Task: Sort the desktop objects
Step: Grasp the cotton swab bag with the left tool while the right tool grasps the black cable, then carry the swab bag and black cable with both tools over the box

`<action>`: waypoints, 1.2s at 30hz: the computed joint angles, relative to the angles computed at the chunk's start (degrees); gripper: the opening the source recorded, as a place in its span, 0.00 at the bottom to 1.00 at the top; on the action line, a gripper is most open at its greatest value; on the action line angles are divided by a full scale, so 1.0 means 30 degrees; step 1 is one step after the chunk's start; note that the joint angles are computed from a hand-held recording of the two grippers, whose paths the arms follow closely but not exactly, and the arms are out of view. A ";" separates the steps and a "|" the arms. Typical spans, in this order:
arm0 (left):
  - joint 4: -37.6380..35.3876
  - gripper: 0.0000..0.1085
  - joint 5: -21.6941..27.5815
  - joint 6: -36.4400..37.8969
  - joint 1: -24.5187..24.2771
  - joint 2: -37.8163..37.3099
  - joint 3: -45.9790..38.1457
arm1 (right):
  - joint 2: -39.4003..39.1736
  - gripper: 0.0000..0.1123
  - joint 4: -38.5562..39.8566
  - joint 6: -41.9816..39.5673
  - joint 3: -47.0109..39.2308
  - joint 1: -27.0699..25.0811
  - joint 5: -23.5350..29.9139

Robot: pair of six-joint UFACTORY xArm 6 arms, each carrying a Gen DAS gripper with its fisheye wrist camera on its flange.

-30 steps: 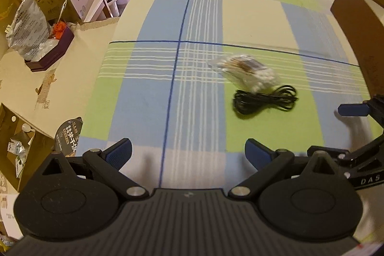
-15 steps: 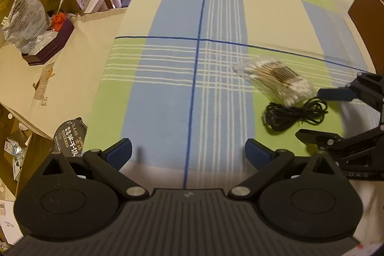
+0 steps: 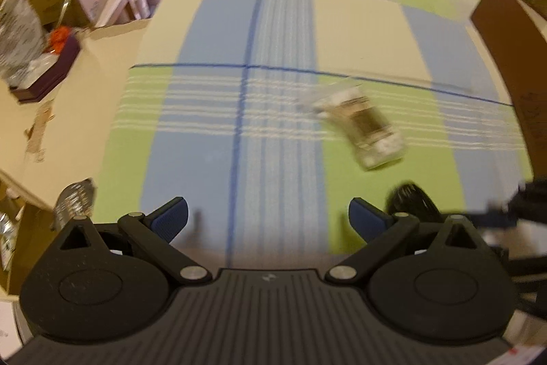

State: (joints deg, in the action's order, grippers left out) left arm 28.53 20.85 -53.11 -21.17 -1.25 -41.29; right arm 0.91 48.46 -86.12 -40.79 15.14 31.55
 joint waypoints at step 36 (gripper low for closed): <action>-0.1836 0.28 -0.2048 0.5620 -0.2032 0.2538 -0.1224 | -0.0352 0.52 0.2148 0.5114 0.0946 -0.1427 -0.4064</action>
State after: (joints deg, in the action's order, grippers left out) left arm 23.02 14.70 -36.25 -27.27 6.36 -44.96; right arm -0.15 54.91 -70.78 -37.95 10.86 19.36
